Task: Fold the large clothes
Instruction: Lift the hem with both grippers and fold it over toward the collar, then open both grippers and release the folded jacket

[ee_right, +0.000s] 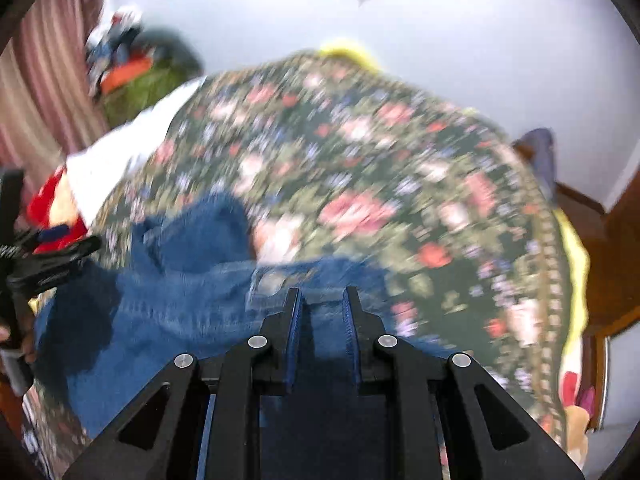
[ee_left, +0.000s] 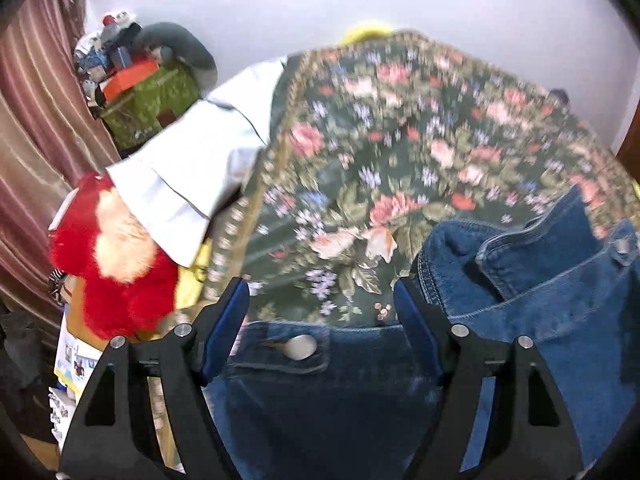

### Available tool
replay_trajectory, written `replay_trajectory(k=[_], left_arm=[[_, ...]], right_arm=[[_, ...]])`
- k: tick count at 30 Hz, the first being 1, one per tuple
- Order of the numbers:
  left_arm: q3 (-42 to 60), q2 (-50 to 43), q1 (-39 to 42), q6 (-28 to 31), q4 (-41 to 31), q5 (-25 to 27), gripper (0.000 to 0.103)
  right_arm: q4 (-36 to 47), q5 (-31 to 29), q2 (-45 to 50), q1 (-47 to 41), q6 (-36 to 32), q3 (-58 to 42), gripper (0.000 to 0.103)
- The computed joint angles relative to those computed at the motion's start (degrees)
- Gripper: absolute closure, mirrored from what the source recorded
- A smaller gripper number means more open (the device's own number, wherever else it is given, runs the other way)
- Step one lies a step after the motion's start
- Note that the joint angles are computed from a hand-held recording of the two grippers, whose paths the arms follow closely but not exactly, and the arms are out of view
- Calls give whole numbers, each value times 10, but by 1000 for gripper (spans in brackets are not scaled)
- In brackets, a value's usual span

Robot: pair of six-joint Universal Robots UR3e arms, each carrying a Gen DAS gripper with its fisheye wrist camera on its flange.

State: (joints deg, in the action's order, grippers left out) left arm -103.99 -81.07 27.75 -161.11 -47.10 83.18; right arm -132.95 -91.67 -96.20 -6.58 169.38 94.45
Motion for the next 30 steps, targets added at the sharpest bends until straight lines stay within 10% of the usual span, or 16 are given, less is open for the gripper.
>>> replay_trajectory(k=[7,14,16,21,30], left_arm=[[-84,185,136,178,-137,-96,15],[-245,255,188,266,-123,-36,14],[-279,301,267,299,-168,-96,6],[-294,394,399,375,-298,-173,2],[-199,532,633,609,-587,-238,2]], right_arm=[[107,38,-79,12,-66,30,87],[-47,-197,-49,153,-109,199,87],[-102,-234,-47,177,-121,232,84],[-176,-351,-20,215,-108,253,13],[14,-134,-273,-37,-164,283,2]])
